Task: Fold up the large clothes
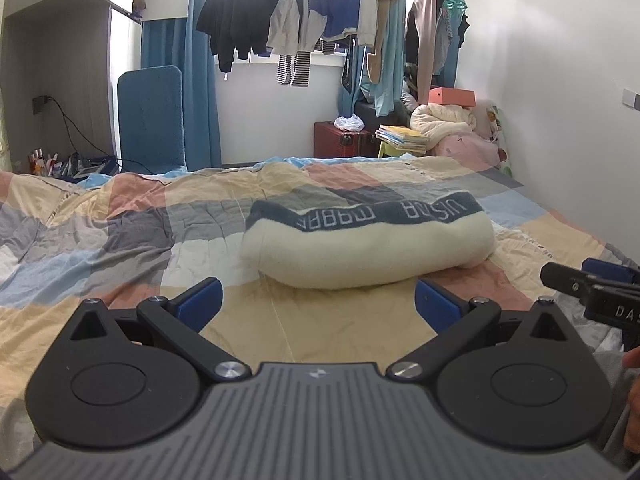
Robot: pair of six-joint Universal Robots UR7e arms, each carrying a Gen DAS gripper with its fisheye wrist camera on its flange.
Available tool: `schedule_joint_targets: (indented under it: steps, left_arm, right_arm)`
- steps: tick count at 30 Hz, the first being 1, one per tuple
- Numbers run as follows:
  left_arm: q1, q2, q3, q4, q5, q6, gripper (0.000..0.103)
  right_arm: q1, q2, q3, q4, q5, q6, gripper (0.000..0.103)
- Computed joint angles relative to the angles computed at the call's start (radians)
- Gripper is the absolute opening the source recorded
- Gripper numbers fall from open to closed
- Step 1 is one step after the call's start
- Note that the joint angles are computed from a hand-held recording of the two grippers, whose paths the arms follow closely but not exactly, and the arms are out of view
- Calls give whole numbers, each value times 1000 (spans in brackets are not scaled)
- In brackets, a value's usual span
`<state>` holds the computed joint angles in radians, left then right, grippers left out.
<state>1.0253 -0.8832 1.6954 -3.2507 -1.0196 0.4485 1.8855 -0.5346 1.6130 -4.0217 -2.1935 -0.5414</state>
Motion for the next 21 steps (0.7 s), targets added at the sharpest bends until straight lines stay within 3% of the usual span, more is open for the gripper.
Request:
schedule_joint_targets:
  steps: [21]
  left_arm:
    - [13, 12, 2, -22, 6, -20, 103]
  right_arm:
    - [-5, -17, 3, 51, 22, 26, 84]
